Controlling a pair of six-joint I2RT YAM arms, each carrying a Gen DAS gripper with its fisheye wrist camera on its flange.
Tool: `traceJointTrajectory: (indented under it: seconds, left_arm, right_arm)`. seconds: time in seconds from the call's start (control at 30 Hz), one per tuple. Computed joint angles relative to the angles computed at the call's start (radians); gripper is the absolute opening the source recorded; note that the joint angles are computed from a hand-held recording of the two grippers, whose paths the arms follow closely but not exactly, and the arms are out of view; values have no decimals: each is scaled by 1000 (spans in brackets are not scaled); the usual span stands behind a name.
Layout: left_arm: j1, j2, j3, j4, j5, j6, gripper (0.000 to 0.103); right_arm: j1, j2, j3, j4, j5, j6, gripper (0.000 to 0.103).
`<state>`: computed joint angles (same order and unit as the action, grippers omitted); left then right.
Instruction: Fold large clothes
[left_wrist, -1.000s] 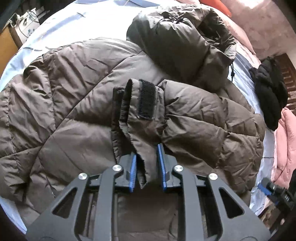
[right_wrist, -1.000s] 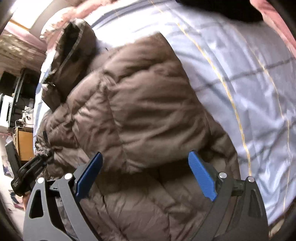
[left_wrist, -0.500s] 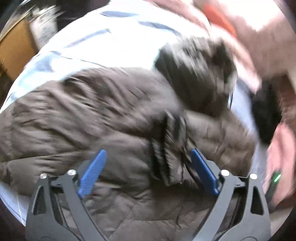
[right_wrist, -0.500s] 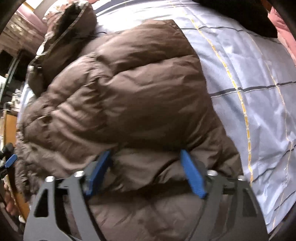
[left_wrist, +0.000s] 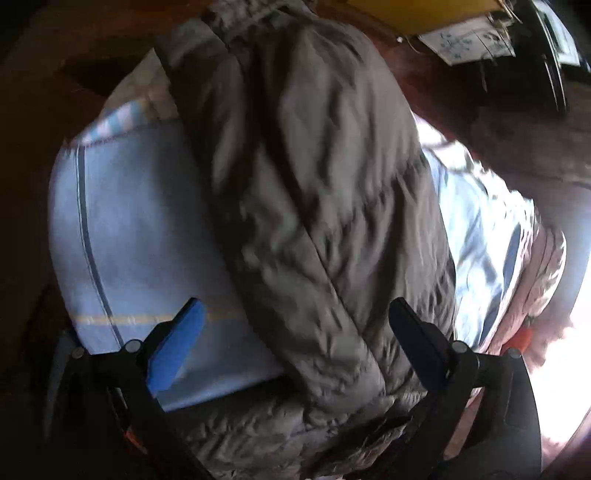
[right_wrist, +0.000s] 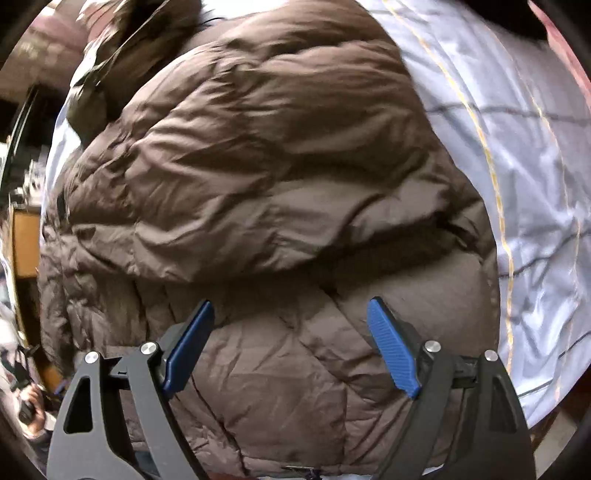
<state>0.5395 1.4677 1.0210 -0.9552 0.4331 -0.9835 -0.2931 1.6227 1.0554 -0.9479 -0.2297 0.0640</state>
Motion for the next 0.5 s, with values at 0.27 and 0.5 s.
traceJointTrajectory:
  seconds: [0.27,0.5]
  left_arm:
    - [-13,105,-36,236,75,-32,75]
    - [-37,53,-26,292,41,-29,11]
  right_arm:
    - [20,3,0,2,-16,11,85]
    - [-14,11,9,0,-35,17,85]
